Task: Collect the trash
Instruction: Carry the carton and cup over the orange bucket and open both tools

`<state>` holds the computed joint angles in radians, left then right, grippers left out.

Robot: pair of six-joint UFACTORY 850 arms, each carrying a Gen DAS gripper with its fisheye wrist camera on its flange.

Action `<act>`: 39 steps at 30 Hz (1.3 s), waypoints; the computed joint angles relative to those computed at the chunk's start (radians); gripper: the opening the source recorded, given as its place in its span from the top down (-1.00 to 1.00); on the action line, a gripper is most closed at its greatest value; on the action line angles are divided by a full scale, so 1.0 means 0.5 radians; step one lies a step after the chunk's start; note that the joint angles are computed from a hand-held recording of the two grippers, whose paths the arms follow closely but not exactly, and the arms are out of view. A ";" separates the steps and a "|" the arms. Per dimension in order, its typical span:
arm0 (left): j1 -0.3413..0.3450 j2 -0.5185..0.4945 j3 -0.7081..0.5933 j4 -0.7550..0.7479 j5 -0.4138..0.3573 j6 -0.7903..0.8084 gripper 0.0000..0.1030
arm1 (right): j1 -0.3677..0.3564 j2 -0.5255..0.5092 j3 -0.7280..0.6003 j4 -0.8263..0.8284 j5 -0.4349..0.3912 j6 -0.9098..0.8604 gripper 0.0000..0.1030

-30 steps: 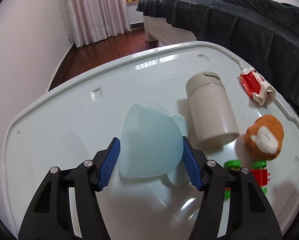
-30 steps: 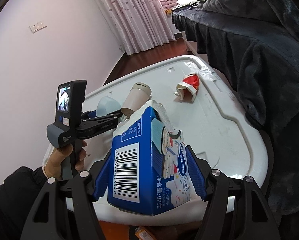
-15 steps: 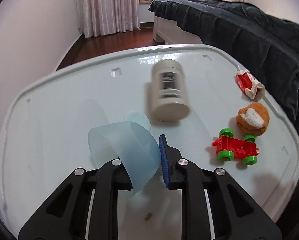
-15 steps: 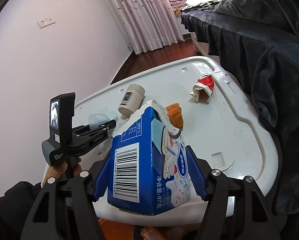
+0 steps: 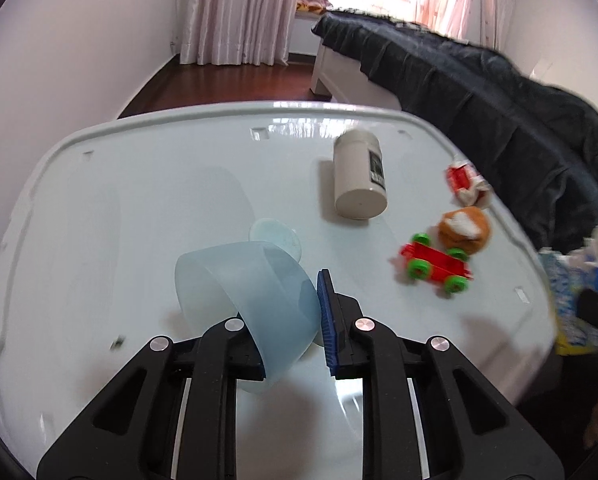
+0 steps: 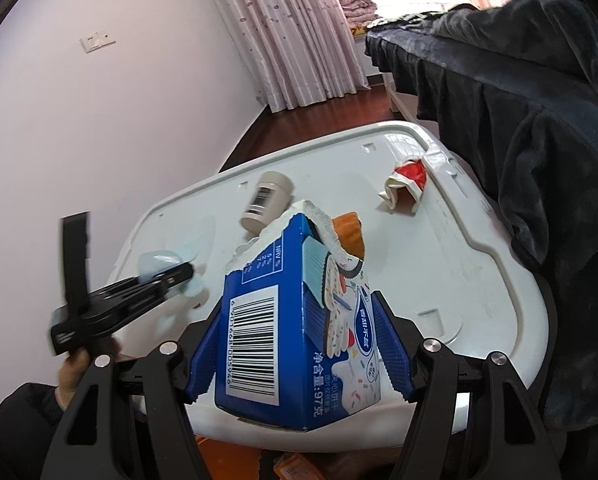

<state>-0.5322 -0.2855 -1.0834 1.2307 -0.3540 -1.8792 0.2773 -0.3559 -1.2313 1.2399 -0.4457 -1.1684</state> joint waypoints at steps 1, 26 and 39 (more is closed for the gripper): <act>-0.016 0.035 0.022 0.020 -0.013 -0.039 0.65 | 0.003 0.012 0.012 0.017 -0.007 -0.024 -0.30; -0.777 0.367 0.348 -0.701 -0.482 0.093 0.65 | 0.156 0.788 0.893 -0.494 -0.006 0.292 -0.31; -0.688 0.317 0.409 -1.059 -0.230 0.299 0.65 | 0.221 0.631 0.830 -0.898 -0.077 0.665 -0.32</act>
<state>-0.8762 -0.1271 -0.8787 0.7011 -0.4690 -1.7299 0.3879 -0.0405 -0.8162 0.7909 -0.4844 -0.8358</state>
